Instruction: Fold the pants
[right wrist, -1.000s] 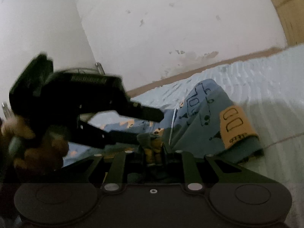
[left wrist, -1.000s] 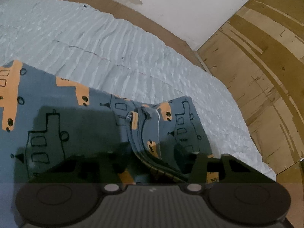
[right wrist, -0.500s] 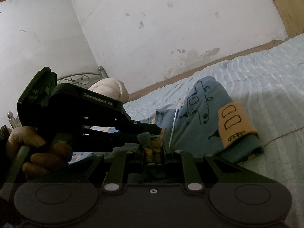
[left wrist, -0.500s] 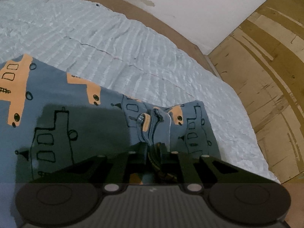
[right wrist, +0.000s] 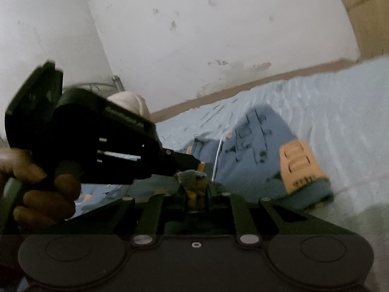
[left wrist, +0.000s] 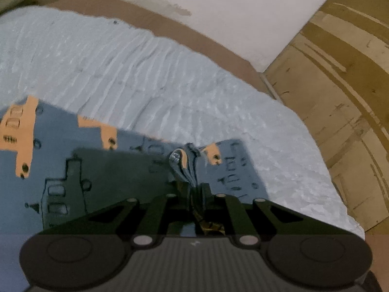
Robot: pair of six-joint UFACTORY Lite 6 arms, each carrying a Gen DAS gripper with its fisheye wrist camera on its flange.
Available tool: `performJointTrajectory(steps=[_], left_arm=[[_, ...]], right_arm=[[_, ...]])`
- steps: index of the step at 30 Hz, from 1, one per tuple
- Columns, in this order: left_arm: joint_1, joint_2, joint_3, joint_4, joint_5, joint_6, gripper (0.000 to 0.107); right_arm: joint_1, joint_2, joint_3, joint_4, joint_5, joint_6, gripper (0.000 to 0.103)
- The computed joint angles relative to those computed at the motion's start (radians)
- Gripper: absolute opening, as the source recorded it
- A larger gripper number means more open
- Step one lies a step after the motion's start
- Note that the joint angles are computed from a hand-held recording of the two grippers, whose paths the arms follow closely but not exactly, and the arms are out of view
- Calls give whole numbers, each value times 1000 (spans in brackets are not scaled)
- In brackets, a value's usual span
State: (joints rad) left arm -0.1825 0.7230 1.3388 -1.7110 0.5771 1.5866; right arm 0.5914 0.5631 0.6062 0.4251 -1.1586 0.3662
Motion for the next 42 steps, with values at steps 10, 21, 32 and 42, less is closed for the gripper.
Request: performJointTrajectory(steps=[10,21,32,42], left_arm=[[188,-225,-186,55,122,70,8],[429,-194,-186,187,165,77,8],[481,-62,-129,198,176,96,13],[420,-177,-239,-64,19,368,76]], right_arm=[[188,-153,69,294,117,-287,16],[342,75,480,417,324,-563,16],[334,202,645,468,446,-658,26],[352,7,305,363,302,-490,99]])
